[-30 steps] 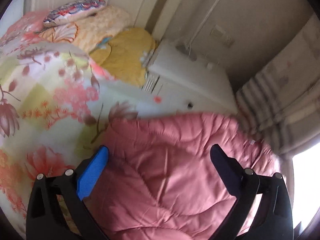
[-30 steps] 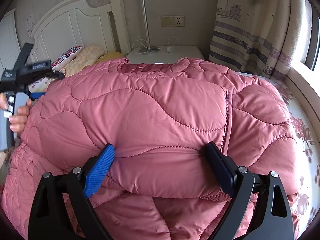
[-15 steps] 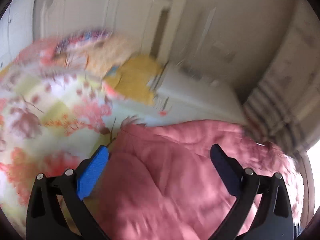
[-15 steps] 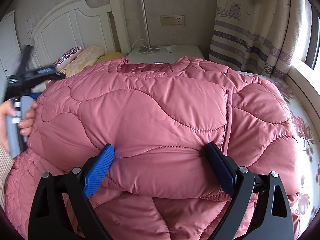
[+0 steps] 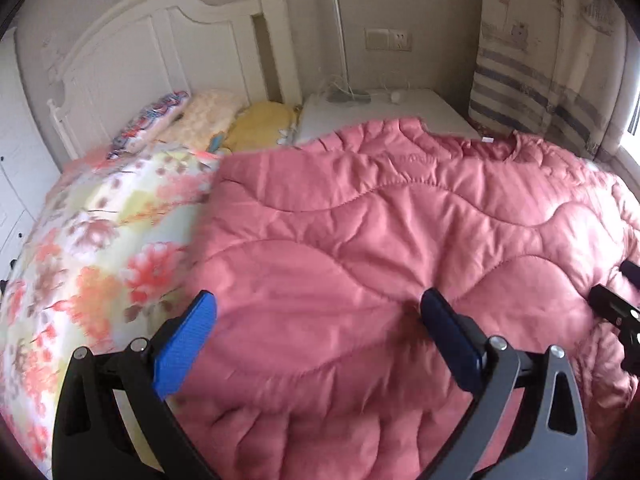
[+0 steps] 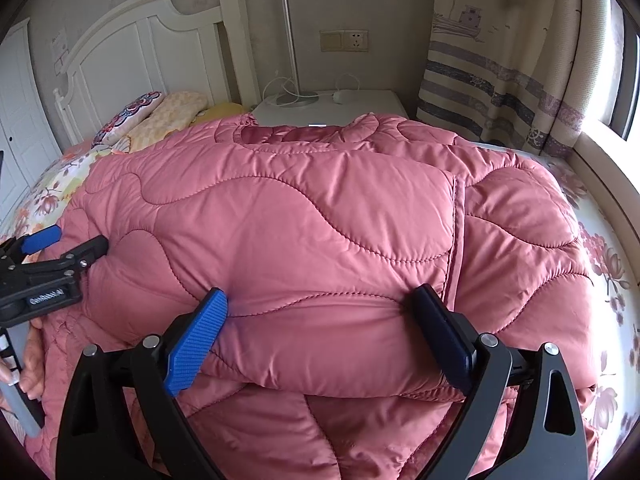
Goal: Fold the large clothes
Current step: 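Move both grippers over the folded jacket toward its hem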
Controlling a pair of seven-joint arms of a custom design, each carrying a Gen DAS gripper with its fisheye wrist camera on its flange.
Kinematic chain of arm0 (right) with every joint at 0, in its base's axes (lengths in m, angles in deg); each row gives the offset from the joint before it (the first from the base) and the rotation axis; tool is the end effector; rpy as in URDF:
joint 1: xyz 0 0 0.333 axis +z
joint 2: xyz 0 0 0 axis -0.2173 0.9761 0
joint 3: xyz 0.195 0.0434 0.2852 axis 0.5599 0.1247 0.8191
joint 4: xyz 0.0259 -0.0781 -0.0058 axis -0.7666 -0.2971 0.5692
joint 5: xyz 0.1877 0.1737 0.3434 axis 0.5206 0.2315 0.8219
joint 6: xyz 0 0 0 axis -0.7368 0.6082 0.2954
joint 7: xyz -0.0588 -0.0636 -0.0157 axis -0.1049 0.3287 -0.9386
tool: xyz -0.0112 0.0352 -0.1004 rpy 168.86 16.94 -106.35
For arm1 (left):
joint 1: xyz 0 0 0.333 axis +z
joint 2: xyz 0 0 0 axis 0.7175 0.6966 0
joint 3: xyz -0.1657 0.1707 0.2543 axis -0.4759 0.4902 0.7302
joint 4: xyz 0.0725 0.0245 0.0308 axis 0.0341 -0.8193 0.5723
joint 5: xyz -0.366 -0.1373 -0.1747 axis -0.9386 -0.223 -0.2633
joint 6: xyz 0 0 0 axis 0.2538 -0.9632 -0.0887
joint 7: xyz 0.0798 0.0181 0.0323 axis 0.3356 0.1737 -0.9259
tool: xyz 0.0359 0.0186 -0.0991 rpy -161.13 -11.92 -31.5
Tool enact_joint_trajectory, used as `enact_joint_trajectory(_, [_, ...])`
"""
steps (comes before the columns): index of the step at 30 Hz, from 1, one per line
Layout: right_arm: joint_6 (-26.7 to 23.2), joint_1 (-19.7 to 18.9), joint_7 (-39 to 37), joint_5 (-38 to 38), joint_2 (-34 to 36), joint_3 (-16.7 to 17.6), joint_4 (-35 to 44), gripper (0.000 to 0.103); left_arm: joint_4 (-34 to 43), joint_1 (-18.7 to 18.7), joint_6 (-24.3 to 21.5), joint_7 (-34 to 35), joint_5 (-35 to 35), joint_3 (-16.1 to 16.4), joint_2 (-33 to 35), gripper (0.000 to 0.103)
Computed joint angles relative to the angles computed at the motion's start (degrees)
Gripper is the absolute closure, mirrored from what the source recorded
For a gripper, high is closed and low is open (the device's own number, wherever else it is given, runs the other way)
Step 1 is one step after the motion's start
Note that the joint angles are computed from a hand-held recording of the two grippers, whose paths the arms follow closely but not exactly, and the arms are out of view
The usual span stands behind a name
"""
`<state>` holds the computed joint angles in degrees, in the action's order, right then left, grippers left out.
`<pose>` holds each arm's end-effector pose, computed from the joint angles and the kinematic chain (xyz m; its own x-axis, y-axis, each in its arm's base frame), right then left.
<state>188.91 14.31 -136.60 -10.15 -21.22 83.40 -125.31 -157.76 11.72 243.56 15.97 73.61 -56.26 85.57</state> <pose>0.5563 0.3049 0.3400 -0.4022 -0.9115 -0.0859 -0.6454 0.3488 -0.6796 0.6838 -0.4848 0.3770 -0.4350 -0.8905 -0.1332 -0.5973 0.3961 -0.6974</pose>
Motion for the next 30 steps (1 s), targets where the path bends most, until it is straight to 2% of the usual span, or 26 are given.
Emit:
enact_joint_trajectory(3, [2.1, -0.4, 2.3, 1.0, -3.3, 0.4, -3.0, 0.013, -10.4, -2.8, 8.0, -5.8, 5.7, 5.2, -6.3, 0.002])
enact_joint_trajectory(4, [2.6, 0.0, 6.1, -1.9, -5.3, 0.3, -4.7, 0.012, -12.5, -3.2, 8.5, -6.3, 6.9, 5.7, -7.6, 0.002])
enact_joint_trajectory(6, [-2.2, 0.0, 7.2, -1.7, -7.9, 1.8, -6.7, 0.012, -15.1, -2.1, 7.8, -5.4, 7.5, 4.6, -8.6, 0.002])
enact_joint_trajectory(8, [-8.2, -0.3, 4.3, 2.9, -8.4, 3.5, -7.7, 0.012, -14.4, -0.3, 4.4, -3.3, 5.9, 2.2, -7.2, 0.002])
enact_joint_trajectory(9, [-8.6, -0.2, 2.9, 5.2, -8.0, 3.1, -7.9, 0.011, -12.8, 2.0, 1.2, 1.8, 0.4, -0.9, -5.9, 0.002])
enact_joint_trajectory(10, [-5.9, -1.8, 2.7, 6.4, -7.3, 3.6, -8.9, 0.01, -13.1, 5.3, 1.2, 2.9, -1.1, -4.6, -6.2, 0.002])
enact_joint_trajectory(11, [-4.9, -2.0, 4.0, 5.1, -7.3, 3.5, -9.4, 0.01, -13.3, 7.0, 1.7, 3.7, -2.9, -6.3, -6.3, 0.002])
enact_joint_trajectory(13, [-6.1, -1.8, 3.1, 5.1, -7.0, 3.8, -8.6, 0.005, -12.5, 7.9, 0.3, 5.9, -6.8, -7.2, -5.9, 0.002])
enact_joint_trajectory(14, [-7.0, -1.8, 1.7, 6.2, -6.4, 4.0, -7.9, 0.005, -13.0, 7.2, 0.5, 5.6, -7.2, -6.4, -6.5, 0.002])
enact_joint_trajectory(16, [-10.1, -1.1, 0.1, 8.4, -6.0, 4.4, -6.6, 0.005, -16.8, 3.4, 4.0, 0.5, -3.2, -1.4, -9.4, 0.002])
enact_joint_trajectory(17, [-11.4, -0.4, 1.0, 8.5, -6.5, 4.7, -6.5, 0.005, -19.3, 3.2, 6.9, 0.2, -2.1, -1.3, -11.1, 0.002])
enact_joint_trajectory(20, [-8.9, 0.6, 3.0, 4.2, -7.6, 5.4, -6.8, 0.005, -23.0, 4.2, 9.8, 3.3, -2.4, -3.6, -13.2, 0.002])
enact_joint_trajectory(22, [-8.6, 1.4, -2.3, 4.9, -5.5, 6.2, -4.7, 0.005, -22.3, 4.3, 8.3, 6.5, -3.0, -5.1, -12.1, 0.002])
enact_joint_trajectory(23, [-8.1, 1.5, -6.4, 6.5, -3.7, 6.4, -3.3, 0.005, -20.8, 3.6, 5.6, 8.0, -2.9, -5.1, -11.0, 0.002])
enact_joint_trajectory(24, [-7.8, 1.4, -11.6, 9.3, -1.0, 6.8, -1.4, 0.005, -20.5, 3.0, 5.4, 7.7, -2.8, -4.5, -10.9, 0.002])
enact_joint_trajectory(25, [-7.8, 2.2, -12.7, 10.3, -0.4, 6.0, -0.8, 0.005, -20.5, 3.1, 5.5, 7.5, -3.0, -4.6, -11.0, 0.002])
enact_joint_trajectory(28, [-4.5, 2.7, -11.5, 11.0, -0.9, 4.1, -1.9, 0.005, -20.2, 6.9, 5.0, 11.9, -8.4, -8.9, -10.2, 0.002])
enact_joint_trajectory(29, [-3.4, 2.8, -11.0, 11.0, -1.2, 3.7, -2.4, 0.005, -20.5, 7.3, 5.3, 12.5, -9.5, -9.2, -10.5, 0.002])
enact_joint_trajectory(30, [-2.9, 2.9, -10.7, 10.8, -1.5, 3.4, -2.8, 0.005, -19.9, 6.8, 5.4, 12.3, -9.5, -8.0, -10.3, 0.002])
